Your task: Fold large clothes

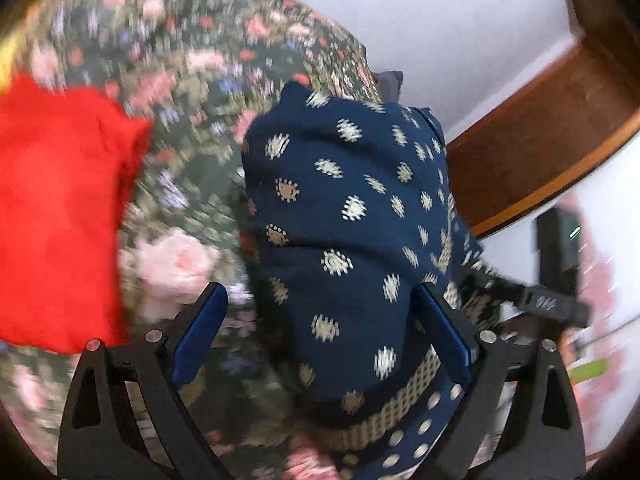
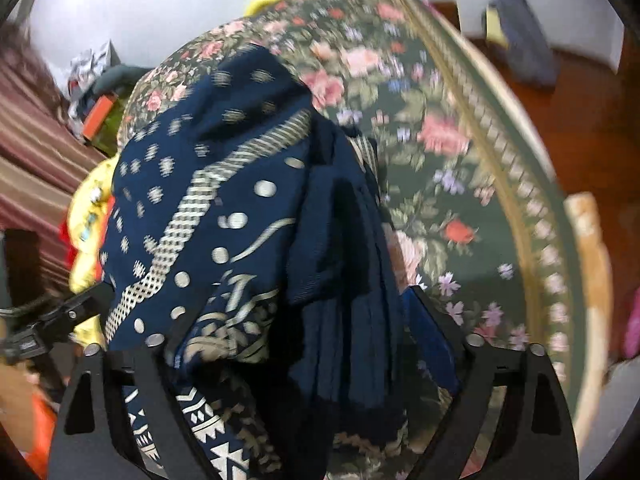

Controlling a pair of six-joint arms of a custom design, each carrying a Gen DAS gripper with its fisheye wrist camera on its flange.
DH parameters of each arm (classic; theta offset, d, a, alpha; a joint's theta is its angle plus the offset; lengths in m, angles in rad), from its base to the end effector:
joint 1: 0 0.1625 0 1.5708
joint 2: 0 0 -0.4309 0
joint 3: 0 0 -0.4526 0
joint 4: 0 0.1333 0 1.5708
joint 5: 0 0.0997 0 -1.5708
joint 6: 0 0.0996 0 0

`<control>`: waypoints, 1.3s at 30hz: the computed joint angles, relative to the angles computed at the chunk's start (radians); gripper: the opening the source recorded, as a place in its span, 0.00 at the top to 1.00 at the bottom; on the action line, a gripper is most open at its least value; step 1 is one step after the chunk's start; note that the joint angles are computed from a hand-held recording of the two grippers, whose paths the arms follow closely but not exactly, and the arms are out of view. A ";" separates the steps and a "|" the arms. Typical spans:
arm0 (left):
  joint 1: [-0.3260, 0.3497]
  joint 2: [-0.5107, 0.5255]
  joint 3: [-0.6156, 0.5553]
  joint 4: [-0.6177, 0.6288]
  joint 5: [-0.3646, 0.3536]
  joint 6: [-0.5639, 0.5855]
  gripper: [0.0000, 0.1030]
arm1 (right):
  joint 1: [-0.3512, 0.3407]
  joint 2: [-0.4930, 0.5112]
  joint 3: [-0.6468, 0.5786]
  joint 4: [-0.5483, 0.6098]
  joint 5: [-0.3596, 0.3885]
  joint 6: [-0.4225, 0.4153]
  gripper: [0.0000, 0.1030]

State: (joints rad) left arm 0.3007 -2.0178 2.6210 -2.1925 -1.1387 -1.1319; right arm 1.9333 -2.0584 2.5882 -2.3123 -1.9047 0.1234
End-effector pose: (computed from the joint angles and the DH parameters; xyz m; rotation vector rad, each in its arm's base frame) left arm -0.2231 -0.2524 0.2057 0.1971 2.9338 -0.6116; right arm 0.2026 -0.2503 0.2434 0.2883 -2.8263 0.4081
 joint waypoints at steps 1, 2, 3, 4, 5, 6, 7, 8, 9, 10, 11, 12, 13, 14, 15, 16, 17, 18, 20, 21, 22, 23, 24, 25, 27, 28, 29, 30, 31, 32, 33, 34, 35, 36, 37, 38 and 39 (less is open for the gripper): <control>0.037 0.015 0.009 -0.068 -0.034 0.013 0.07 | -0.029 -0.005 0.002 0.004 0.033 -0.020 0.08; 0.059 0.023 0.015 -0.100 -0.053 0.019 0.06 | -0.049 -0.008 0.004 0.007 0.057 -0.036 0.08; 0.086 0.043 0.018 -0.142 -0.074 0.029 0.06 | -0.058 -0.007 0.006 0.008 0.070 -0.042 0.08; 0.107 0.060 0.021 -0.178 -0.089 0.039 0.05 | -0.063 -0.003 0.005 0.009 0.080 -0.046 0.08; 0.118 0.074 0.023 -0.204 -0.096 0.048 0.05 | -0.067 0.002 0.006 0.001 0.092 -0.054 0.08; 0.120 0.086 0.020 -0.216 -0.094 0.053 0.05 | -0.071 0.005 0.006 -0.002 0.100 -0.056 0.08; 0.118 0.094 0.016 -0.217 -0.090 0.059 0.05 | -0.079 0.006 0.008 -0.008 0.117 -0.057 0.08; 0.124 0.110 0.009 -0.222 -0.088 0.072 0.04 | -0.093 0.003 0.013 -0.014 0.144 -0.053 0.08; 0.123 0.124 0.004 -0.225 -0.087 0.080 0.04 | -0.107 -0.005 0.015 -0.008 0.169 -0.045 0.07; 0.128 0.136 0.001 -0.237 -0.096 0.091 0.05 | -0.119 -0.009 0.019 -0.009 0.194 -0.038 0.07; 0.135 0.149 0.001 -0.257 -0.116 0.112 0.05 | -0.122 -0.012 0.020 -0.009 0.200 -0.029 0.09; 0.140 0.161 -0.001 -0.272 -0.135 0.132 0.12 | -0.118 -0.010 0.018 -0.008 0.207 -0.020 0.12; 0.138 0.168 -0.004 -0.272 -0.136 0.137 0.14 | -0.115 -0.023 0.020 0.005 0.212 -0.010 0.19; 0.128 0.168 -0.007 -0.261 -0.126 0.134 0.17 | -0.103 -0.030 0.021 0.007 0.204 0.006 0.26; 0.123 0.166 -0.009 -0.253 -0.121 0.135 0.24 | -0.090 -0.035 0.019 0.011 0.199 0.015 0.30; 0.123 0.162 -0.009 -0.248 -0.118 0.139 0.27 | -0.070 -0.041 0.016 0.017 0.186 0.028 0.41; 0.119 0.151 -0.009 -0.240 -0.118 0.138 0.35 | -0.043 -0.042 0.012 0.016 0.164 0.043 0.51; 0.114 0.136 -0.006 -0.235 -0.117 0.136 0.42 | -0.014 -0.039 0.006 0.018 0.143 0.055 0.54; 0.090 0.090 -0.004 -0.193 -0.104 0.120 0.47 | 0.039 -0.025 -0.007 0.022 0.124 0.093 0.62; 0.075 0.062 -0.001 -0.169 -0.090 0.108 0.49 | 0.062 -0.020 -0.012 0.022 0.122 0.112 0.63; 0.054 0.030 -0.002 -0.135 -0.069 0.098 0.50 | 0.087 -0.016 -0.016 0.020 0.120 0.127 0.67; 0.032 -0.002 -0.007 -0.092 -0.049 0.089 0.50 | 0.131 -0.001 -0.024 0.012 0.108 0.151 0.68; 0.014 -0.033 -0.012 -0.053 -0.034 0.079 0.50 | 0.150 0.029 -0.030 -0.012 0.096 0.157 0.68; -0.008 -0.075 -0.018 -0.008 -0.017 0.068 0.50 | 0.185 0.049 -0.039 -0.022 0.080 0.174 0.68; -0.046 -0.150 -0.038 0.090 0.012 0.050 0.50 | 0.253 0.099 -0.061 -0.055 0.059 0.201 0.68; -0.059 -0.175 -0.050 0.130 0.023 0.045 0.50 | 0.277 0.130 -0.073 -0.078 0.052 0.210 0.68; -0.076 -0.205 -0.067 0.182 0.039 0.039 0.50 | 0.307 0.163 -0.088 -0.098 0.043 0.222 0.68; -0.095 -0.235 -0.086 0.241 0.058 0.029 0.50 | 0.324 0.187 -0.099 -0.115 0.038 0.223 0.68; -0.105 -0.248 -0.103 0.276 0.073 0.028 0.50 | 0.351 0.219 -0.115 -0.134 0.030 0.229 0.68; -0.126 -0.276 -0.124 0.334 0.095 0.016 0.50 | 0.382 0.262 -0.136 -0.157 0.023 0.233 0.68; -0.148 -0.304 -0.139 0.390 0.113 0.001 0.50 | 0.397 0.285 -0.147 -0.172 0.025 0.235 0.68; -0.167 -0.330 -0.161 0.449 0.135 -0.012 0.50 | 0.414 0.316 -0.162 -0.192 0.029 0.238 0.68; -0.183 -0.354 -0.182 0.505 0.153 -0.026 0.50 | 0.427 0.350 -0.176 -0.218 0.033 0.240 0.68; -0.192 -0.372 -0.200 0.549 0.163 -0.037 0.50 | 0.438 0.378 -0.188 -0.238 0.036 0.241 0.68; -0.197 -0.388 -0.222 0.593 0.175 -0.047 0.50 | 0.450 0.413 -0.203 -0.262 0.039 0.241 0.68; -0.200 -0.403 -0.243 0.634 0.185 -0.055 0.50 | 0.458 0.444 -0.215 -0.283 0.041 0.239 0.68; -0.202 -0.415 -0.259 0.667 0.193 -0.062 0.50 | 0.466 0.474 -0.228 -0.304 0.045 0.238 0.68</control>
State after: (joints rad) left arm 0.0987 -2.4328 2.3619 -1.5256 -0.9457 -1.1939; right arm 2.3998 -1.5839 2.3600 -2.6160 -1.8596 0.3612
